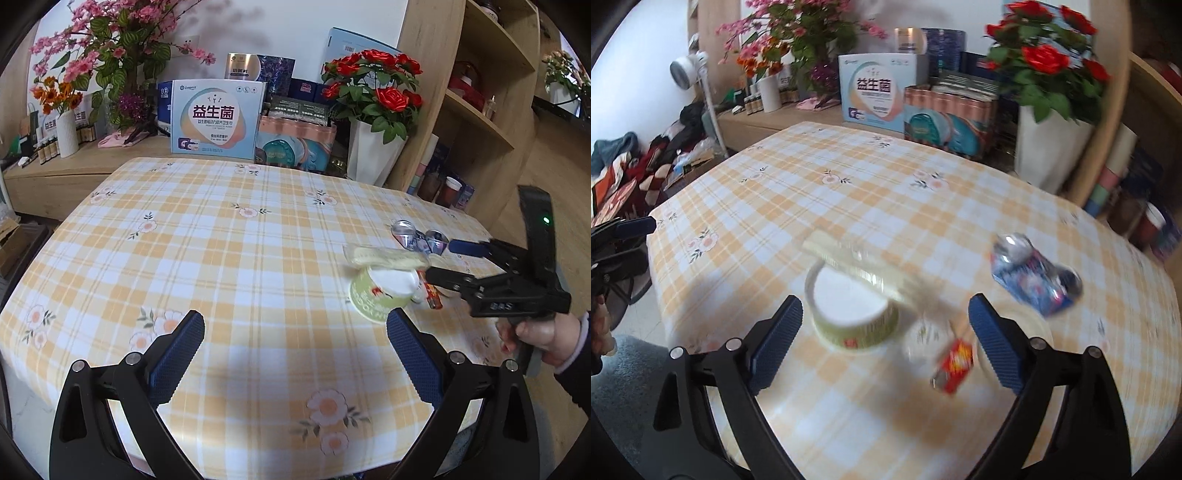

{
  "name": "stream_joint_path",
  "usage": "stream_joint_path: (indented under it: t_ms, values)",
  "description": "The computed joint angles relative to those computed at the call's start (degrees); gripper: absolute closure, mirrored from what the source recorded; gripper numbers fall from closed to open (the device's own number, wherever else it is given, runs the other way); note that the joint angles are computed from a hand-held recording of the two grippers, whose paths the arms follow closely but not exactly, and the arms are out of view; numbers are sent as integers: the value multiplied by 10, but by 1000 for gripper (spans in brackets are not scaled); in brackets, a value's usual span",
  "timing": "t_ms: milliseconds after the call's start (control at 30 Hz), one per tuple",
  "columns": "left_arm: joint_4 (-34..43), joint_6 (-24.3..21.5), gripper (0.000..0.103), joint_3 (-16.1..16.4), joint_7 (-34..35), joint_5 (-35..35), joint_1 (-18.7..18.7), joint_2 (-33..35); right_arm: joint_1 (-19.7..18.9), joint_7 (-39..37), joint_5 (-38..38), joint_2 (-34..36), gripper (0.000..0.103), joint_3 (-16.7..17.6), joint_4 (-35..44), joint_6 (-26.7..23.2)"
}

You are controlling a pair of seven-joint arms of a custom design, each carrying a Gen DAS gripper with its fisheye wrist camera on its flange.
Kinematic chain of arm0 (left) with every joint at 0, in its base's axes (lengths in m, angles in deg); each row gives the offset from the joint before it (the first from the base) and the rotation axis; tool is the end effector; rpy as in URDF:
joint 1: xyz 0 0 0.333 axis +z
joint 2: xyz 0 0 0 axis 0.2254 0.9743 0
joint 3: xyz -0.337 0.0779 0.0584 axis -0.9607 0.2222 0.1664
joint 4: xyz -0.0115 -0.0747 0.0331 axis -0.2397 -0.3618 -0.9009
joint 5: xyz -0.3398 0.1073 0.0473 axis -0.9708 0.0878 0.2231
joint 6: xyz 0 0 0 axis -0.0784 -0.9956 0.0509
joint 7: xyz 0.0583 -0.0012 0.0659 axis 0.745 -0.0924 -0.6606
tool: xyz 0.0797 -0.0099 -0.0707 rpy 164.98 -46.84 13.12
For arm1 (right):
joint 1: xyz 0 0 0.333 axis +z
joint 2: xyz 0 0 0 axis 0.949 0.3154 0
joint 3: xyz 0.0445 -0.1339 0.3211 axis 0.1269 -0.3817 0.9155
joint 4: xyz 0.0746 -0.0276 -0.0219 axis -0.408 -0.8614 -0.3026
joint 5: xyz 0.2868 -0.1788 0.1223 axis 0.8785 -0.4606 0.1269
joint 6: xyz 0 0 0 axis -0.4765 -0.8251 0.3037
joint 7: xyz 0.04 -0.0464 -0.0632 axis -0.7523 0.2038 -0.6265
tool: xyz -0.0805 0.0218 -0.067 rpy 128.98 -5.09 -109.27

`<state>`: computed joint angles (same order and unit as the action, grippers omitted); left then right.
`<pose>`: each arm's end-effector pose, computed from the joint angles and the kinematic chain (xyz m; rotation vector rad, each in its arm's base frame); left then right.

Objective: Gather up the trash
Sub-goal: 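Grasp the clear plastic sleeve with the right tool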

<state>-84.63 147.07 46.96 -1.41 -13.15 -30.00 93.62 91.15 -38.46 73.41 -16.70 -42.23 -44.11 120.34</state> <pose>0.3552 -0.5264 0.5782 -1.9626 1.4496 -0.8904 0.5530 0.2453 0.5441 -2.2668 0.7866 -0.3495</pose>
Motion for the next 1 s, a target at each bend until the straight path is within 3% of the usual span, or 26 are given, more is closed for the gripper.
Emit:
stream_joint_path:
  t_ms: [233,300,433,500,667,1000]
  values:
    - [-26,44,6,6,-8,-5,22,-5,19,22,-79,70,23,-2,83,-51]
    - [-29,50,6,6,-9,-7,24,-4,14,18,-70,77,26,2,91,-65]
    - [-28,55,6,5,-3,-12,26,0,5,22,-55,78,57,2,99,-102]
    - [-24,56,6,5,3,-18,26,4,1,11,-42,71,61,4,88,-102]
    - [4,45,6,6,28,-23,17,20,-10,7,-10,53,84,1,66,-107]
    - [145,40,6,29,127,-50,-19,116,-41,-22,77,-8,86,-15,0,-97]
